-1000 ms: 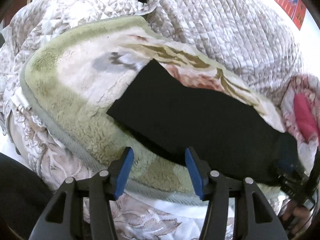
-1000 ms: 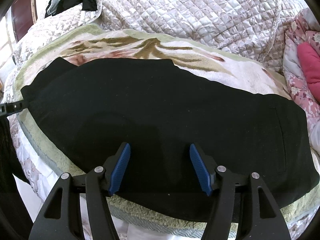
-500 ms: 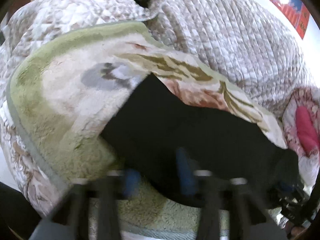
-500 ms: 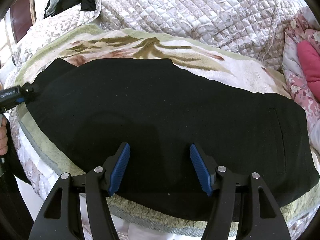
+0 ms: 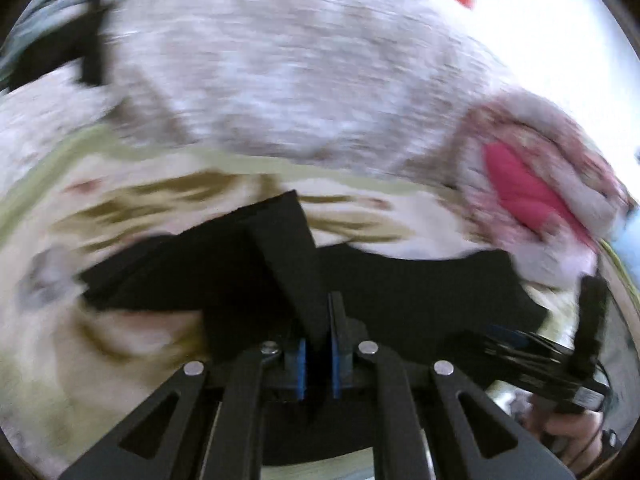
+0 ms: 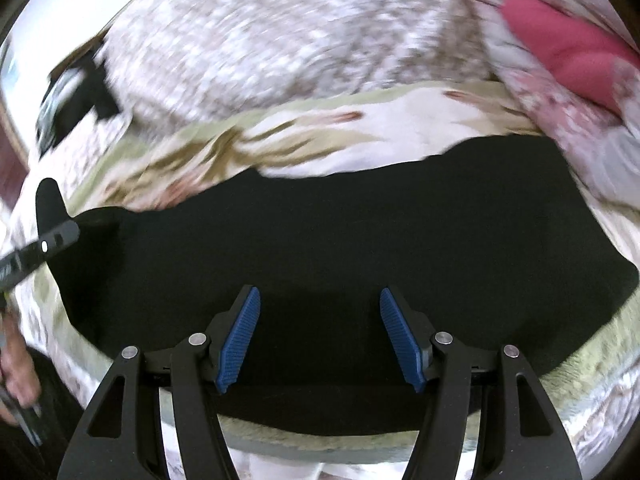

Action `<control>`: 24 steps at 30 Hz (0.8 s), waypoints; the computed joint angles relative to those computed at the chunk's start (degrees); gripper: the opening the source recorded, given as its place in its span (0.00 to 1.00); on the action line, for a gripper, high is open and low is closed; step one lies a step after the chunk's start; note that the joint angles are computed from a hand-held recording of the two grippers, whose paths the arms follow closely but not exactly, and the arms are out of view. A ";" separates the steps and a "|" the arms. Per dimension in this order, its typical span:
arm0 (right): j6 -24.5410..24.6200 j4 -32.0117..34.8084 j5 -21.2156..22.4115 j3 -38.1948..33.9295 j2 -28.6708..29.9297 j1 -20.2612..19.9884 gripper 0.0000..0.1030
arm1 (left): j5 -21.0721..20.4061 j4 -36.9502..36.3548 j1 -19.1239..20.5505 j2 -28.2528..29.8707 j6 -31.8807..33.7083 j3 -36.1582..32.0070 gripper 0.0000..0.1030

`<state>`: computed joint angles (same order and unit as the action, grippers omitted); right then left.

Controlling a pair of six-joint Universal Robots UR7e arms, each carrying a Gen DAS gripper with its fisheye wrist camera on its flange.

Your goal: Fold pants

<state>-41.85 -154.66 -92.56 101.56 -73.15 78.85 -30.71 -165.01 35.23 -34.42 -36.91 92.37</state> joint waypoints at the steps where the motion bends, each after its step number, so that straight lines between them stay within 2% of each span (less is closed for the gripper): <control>1: 0.70 -0.47 0.14 -0.19 -0.12 -0.19 0.61 | -2.58 -1.04 0.45 1.98 3.70 -2.71 0.10; 4: 2.34 -1.57 0.19 -0.64 -0.39 -0.65 0.61 | -9.69 1.60 1.40 6.47 9.17 -8.86 0.10; 7: 3.15 -1.98 -0.18 -0.94 -0.56 -0.92 0.61 | -14.64 7.67 2.66 8.54 6.99 -11.50 0.10; 10: 3.66 -1.93 0.05 -0.98 -0.87 -1.20 0.61 | -17.54 10.59 3.44 9.05 4.79 -12.19 0.11; 12: 4.06 -1.85 0.66 -1.07 -0.99 -1.26 0.61 | -17.54 7.14 2.86 8.72 6.44 -11.23 0.11; 14: 4.20 -2.00 1.19 -1.31 -0.86 -1.28 0.61 | -18.34 3.80 2.40 7.98 7.77 -9.83 0.17; 18: 6.46 -1.61 4.15 -1.64 -1.36 -2.12 0.61 | -26.22 -3.20 3.04 5.64 9.33 -6.78 0.22; 20: 7.35 -0.45 6.51 -2.03 -1.63 -2.68 0.61 | -25.34 -5.75 2.39 4.47 10.68 -4.95 0.29; 21: 8.36 2.10 9.18 -2.62 -1.87 -3.43 0.61 | -22.19 -6.11 1.74 3.59 10.95 -3.75 0.30; 24: 9.17 7.75 12.11 -4.04 -1.66 -4.01 0.61 | -13.34 -3.20 1.04 1.19 7.51 -0.98 0.32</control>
